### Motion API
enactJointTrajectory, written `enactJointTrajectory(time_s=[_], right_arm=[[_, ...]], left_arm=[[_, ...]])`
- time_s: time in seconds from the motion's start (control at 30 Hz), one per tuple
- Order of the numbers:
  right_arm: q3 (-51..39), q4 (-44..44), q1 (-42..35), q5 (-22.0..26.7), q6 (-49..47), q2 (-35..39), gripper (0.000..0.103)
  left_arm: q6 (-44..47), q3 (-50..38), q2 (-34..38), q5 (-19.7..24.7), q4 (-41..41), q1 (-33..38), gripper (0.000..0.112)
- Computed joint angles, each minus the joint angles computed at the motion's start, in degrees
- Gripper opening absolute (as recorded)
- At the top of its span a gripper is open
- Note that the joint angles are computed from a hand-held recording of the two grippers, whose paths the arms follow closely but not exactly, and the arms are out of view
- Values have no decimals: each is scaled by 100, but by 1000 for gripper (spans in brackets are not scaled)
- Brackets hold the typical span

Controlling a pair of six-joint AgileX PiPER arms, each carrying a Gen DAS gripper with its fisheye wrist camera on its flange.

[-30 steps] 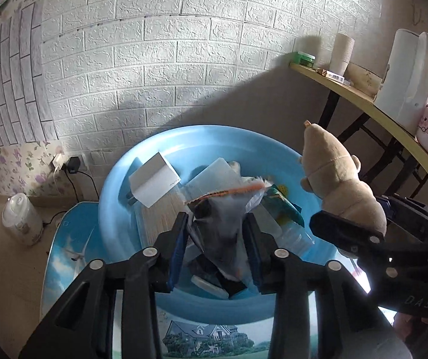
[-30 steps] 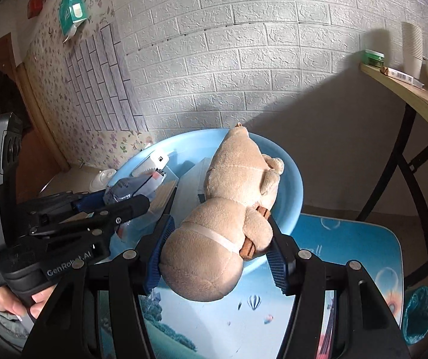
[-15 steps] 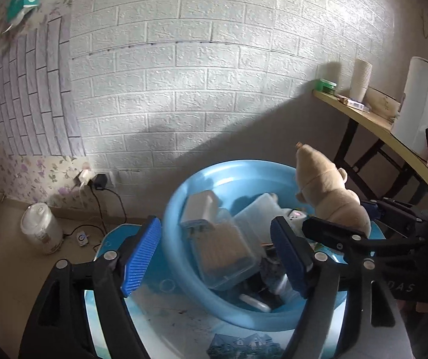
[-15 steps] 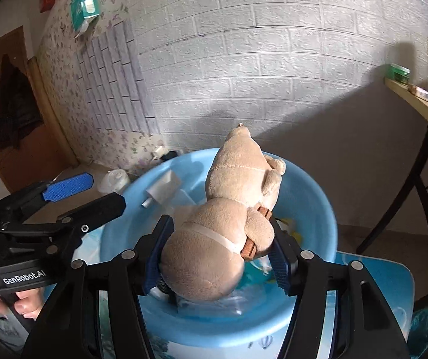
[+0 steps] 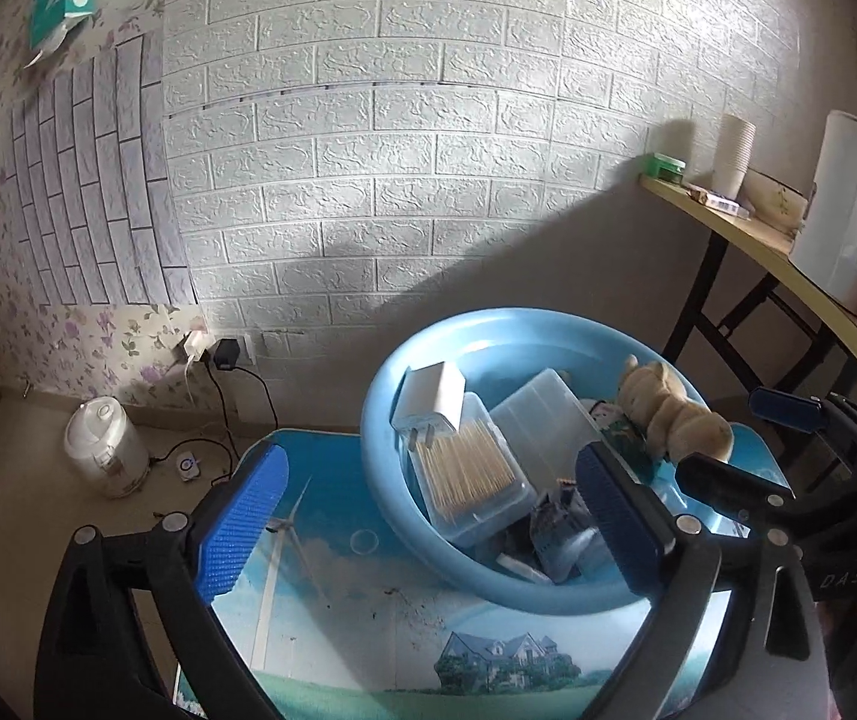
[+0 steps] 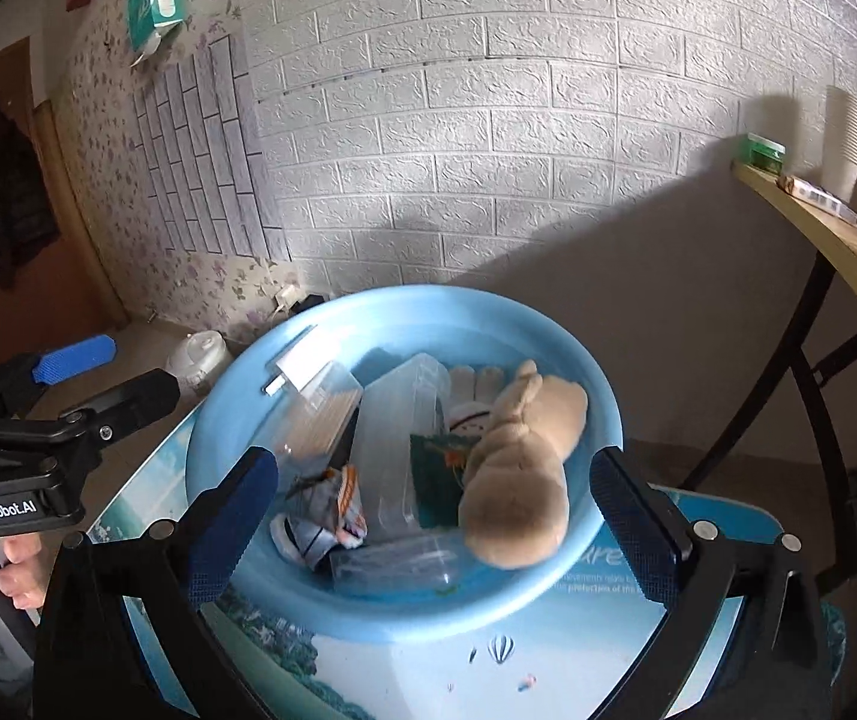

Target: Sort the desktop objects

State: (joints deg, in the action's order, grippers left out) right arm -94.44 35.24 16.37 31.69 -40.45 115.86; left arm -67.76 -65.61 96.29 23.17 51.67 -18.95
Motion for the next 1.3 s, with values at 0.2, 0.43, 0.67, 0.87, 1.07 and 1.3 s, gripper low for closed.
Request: enactJointTrajectory(time_s=[0.2, 0.43, 0.67, 0.87, 1.07, 1.3], right_arm=[[378, -392, -13, 27, 392, -361, 102], [1046, -1069, 116, -411, 1083, -1049, 102], [2020, -1944, 282, -1149, 2043, -1962, 102], [2337, -3312, 444, -1206, 3689, -2313, 102], [2737, -3042, 374, -1362, 3566, -2582, 102], [2657, -3040, 285, -1009, 3776, -2232, 102]], left_arm=[[459, 39, -276, 369, -498, -278, 98], [532, 213, -740, 700, -478, -635, 98], [210, 325, -926, 974, -305, -967, 99], [70, 505, -919, 671, -398, -1003, 99], [-594, 685, -751, 708, 149, -1234, 99], [-643, 613, -423, 653, 19, -1239, 99]])
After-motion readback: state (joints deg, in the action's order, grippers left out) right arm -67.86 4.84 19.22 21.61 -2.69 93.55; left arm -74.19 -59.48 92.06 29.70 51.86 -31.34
